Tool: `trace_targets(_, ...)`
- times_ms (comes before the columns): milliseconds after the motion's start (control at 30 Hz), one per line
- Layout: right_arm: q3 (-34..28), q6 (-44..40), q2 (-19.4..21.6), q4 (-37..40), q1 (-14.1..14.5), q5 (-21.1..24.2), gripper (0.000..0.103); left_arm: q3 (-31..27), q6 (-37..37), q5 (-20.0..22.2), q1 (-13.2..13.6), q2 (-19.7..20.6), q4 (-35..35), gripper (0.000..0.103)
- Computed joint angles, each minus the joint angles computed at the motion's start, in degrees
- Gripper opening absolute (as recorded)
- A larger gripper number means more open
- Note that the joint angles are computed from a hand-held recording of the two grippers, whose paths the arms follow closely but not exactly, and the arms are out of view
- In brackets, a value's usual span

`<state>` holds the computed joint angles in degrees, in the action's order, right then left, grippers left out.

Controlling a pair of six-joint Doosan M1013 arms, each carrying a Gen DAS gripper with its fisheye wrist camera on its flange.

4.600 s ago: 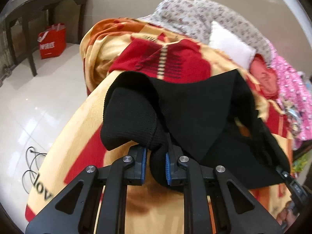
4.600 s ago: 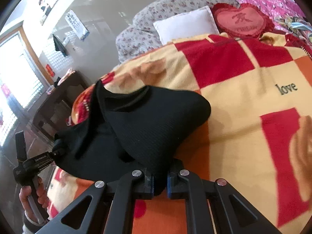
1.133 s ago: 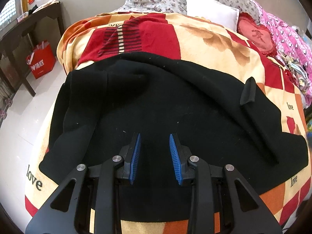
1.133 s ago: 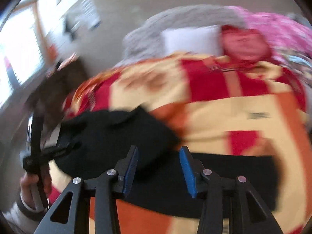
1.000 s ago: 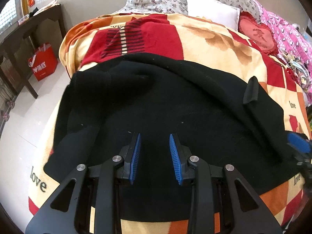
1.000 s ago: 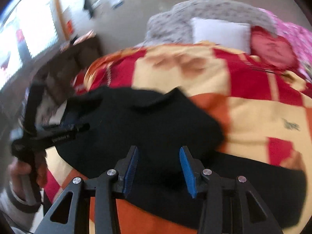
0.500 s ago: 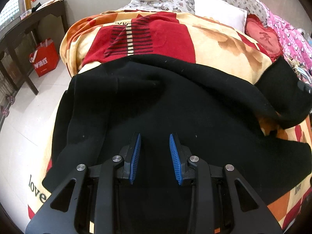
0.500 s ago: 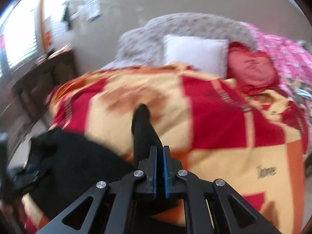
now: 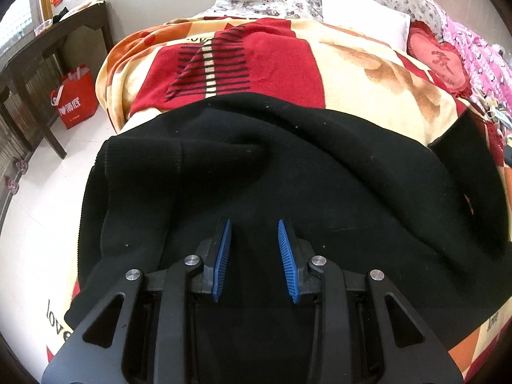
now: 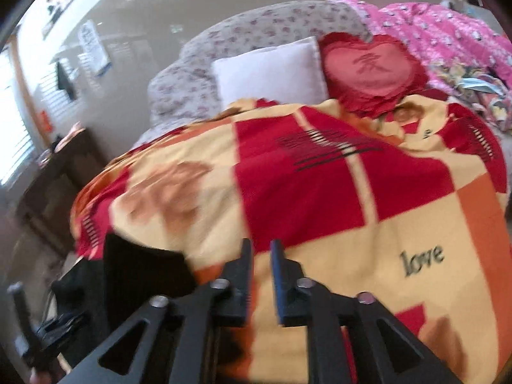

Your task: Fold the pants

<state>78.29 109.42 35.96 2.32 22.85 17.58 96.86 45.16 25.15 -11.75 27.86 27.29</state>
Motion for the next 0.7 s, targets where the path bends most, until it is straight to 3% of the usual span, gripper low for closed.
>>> trace_targets(67,1.1,-7.7,-0.6,6.9,0.6,0.5,0.044,0.1,-0.2,0.0,-0.1,-0.1,0.1,0.03)
trace_targets(200,2.1,-18.9,-0.5,17.2,1.7,2.8,0.044,0.6,0.3,-0.3,0.0,-0.5,-0.8,0.03)
trace_targets(267,1.7,-21.1,-0.1,17.3,2.7,3.6,0.044,0.7,0.1,-0.4,-0.1,-0.7,-0.8,0.03)
trace_targets(333,1.3,-19.1,0.2,13.4,3.7,3.6,0.044,0.8,0.4,-0.3,0.0,-0.8,-1.2,0.03)
trace_targets(467,0.5,-5.6,0.8,-4.0,6.0,4.1,0.044,1.3,-0.3,-0.6,-0.2,-1.2,-0.3,0.03)
trace_targets(533,0.6,-1.2,0.9,-8.8,6.5,4.3,0.044,1.5,0.1,-0.8,-0.2,-1.3,-0.4,0.03)
trace_targets(700,0.9,1.2,0.7,-10.9,6.6,4.5,0.044,1.8,0.1,-1.3,-0.1,-1.5,-0.9,0.03)
